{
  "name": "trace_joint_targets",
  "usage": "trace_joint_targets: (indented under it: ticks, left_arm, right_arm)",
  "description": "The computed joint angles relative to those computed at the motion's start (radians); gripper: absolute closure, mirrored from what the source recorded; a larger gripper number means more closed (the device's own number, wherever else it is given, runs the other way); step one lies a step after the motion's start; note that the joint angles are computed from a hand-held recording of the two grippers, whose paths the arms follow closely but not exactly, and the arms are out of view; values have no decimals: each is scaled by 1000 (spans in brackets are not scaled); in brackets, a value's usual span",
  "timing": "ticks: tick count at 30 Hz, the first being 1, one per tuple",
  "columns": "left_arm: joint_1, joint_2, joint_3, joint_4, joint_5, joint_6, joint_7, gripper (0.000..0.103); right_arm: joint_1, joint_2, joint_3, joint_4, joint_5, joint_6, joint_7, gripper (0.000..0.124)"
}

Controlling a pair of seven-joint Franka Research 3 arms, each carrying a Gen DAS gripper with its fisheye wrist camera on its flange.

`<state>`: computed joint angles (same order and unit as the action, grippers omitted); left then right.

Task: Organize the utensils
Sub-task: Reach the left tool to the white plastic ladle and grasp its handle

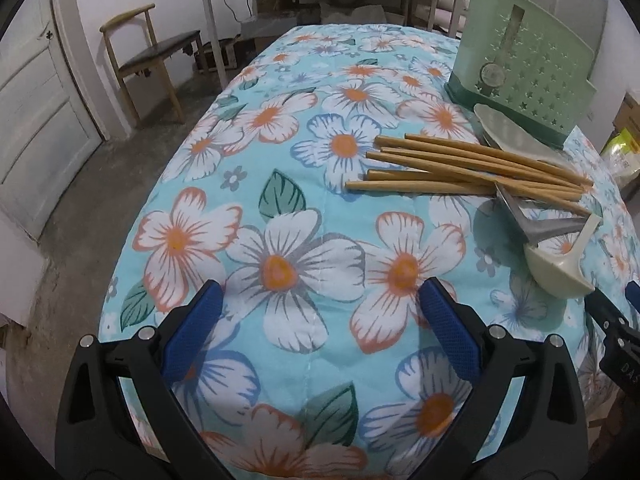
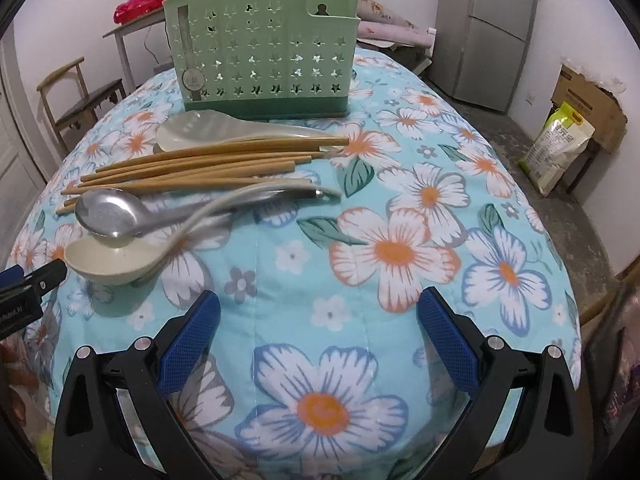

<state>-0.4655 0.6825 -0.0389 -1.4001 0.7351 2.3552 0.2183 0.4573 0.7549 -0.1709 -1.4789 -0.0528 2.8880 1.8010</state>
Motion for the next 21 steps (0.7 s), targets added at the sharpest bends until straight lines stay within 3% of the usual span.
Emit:
trace_joint_targets:
  ticks: [8, 10, 12, 14, 17, 19, 21]
  left_arm:
    - [11, -7, -14, 5, -16, -10, 37, 7]
    - [-6, -53, 14, -57, 46, 72, -27, 7]
    - [-31, -99, 56, -120, 165, 204, -147, 7]
    - [-19, -109, 52, -131, 218, 302, -169, 7]
    - [30, -77, 10, -106, 178, 447, -118, 10]
    - [79, -35, -48, -75, 72, 523, -32, 28]
    - [150, 17, -143, -40, -57, 561, 79, 35]
  right_arm:
    - [-84, 4, 99, -3, 73, 37, -120, 27]
    - [-100, 2, 119, -10, 94, 48, -157, 27]
    - [-109, 2, 130, -13, 116, 57, -187, 27]
    - [-110, 2, 133, -16, 134, 64, -205, 27]
    - [-119, -1, 146, -21, 159, 72, -236, 27]
    - [-159, -9, 194, -30, 191, 75, -284, 27]
    - [-196, -18, 235, -41, 228, 78, -331, 27]
